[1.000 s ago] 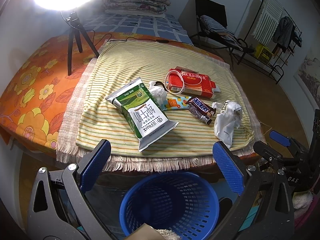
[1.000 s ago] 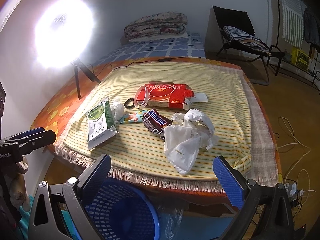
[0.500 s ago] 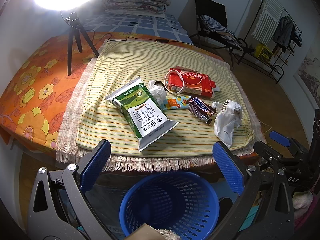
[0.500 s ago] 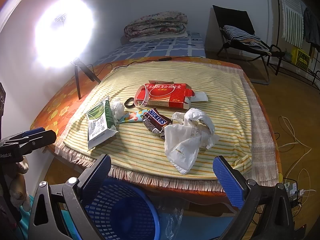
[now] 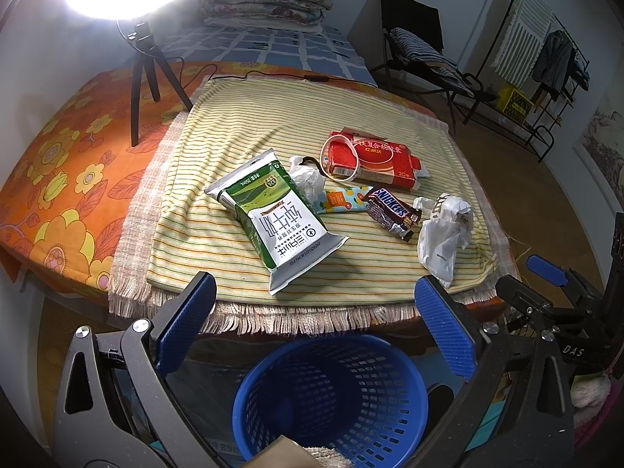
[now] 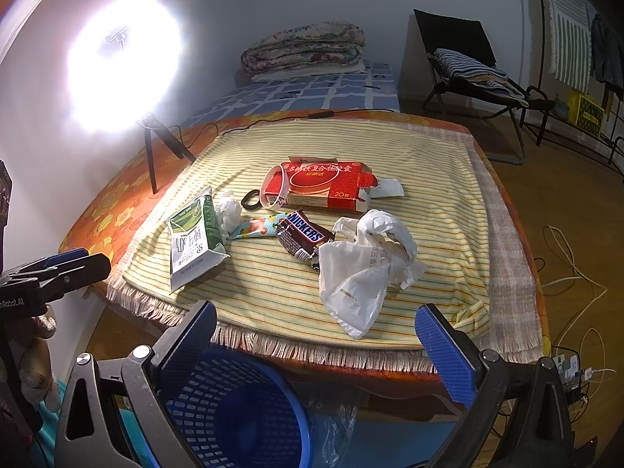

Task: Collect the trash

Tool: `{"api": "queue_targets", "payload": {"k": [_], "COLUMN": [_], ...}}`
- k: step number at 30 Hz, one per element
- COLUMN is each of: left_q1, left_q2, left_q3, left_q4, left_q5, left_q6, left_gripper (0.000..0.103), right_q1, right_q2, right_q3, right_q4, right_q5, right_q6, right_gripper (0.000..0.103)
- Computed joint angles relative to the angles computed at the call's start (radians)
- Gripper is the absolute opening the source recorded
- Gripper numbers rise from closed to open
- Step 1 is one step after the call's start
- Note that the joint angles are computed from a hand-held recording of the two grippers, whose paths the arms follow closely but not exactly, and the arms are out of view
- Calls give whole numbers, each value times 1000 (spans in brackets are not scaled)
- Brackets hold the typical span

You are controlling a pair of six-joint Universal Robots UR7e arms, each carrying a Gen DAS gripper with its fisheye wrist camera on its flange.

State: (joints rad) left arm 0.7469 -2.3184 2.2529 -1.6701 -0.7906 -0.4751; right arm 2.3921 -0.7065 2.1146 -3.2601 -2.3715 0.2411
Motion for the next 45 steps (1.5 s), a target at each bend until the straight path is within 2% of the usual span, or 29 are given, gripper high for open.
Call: {"api": "queue_targets", "payload": {"k": [18, 22, 28, 34, 40, 45], "left_q1": [22, 83, 203, 315, 395, 449], "left_q2": [-3, 30, 136, 263, 370, 442], "left_q3": [22, 5, -40, -91, -132, -164], "left_q4": [-11, -58, -145, -215, -283, -327], "left_q5": [22, 21, -35, -150, -199, -206], "left_q6": [-7, 11, 56, 90, 93, 66], "left_gripper": [103, 103, 103, 103, 103, 103], "right_q1": [-1, -3, -51, -104, -173, -204], "right_q2": [6, 10, -16, -58, -59, -17], "right_q3": [-1, -3, 27, 14, -41, -103], "right_q4": [12, 21, -24, 45, 118, 142], "right_q5": [-12, -48, -11, -8, 38, 10], "right_q6": [-8, -13, -24, 4, -6, -50], "right_gripper": [103, 103, 103, 103, 103, 103]}}
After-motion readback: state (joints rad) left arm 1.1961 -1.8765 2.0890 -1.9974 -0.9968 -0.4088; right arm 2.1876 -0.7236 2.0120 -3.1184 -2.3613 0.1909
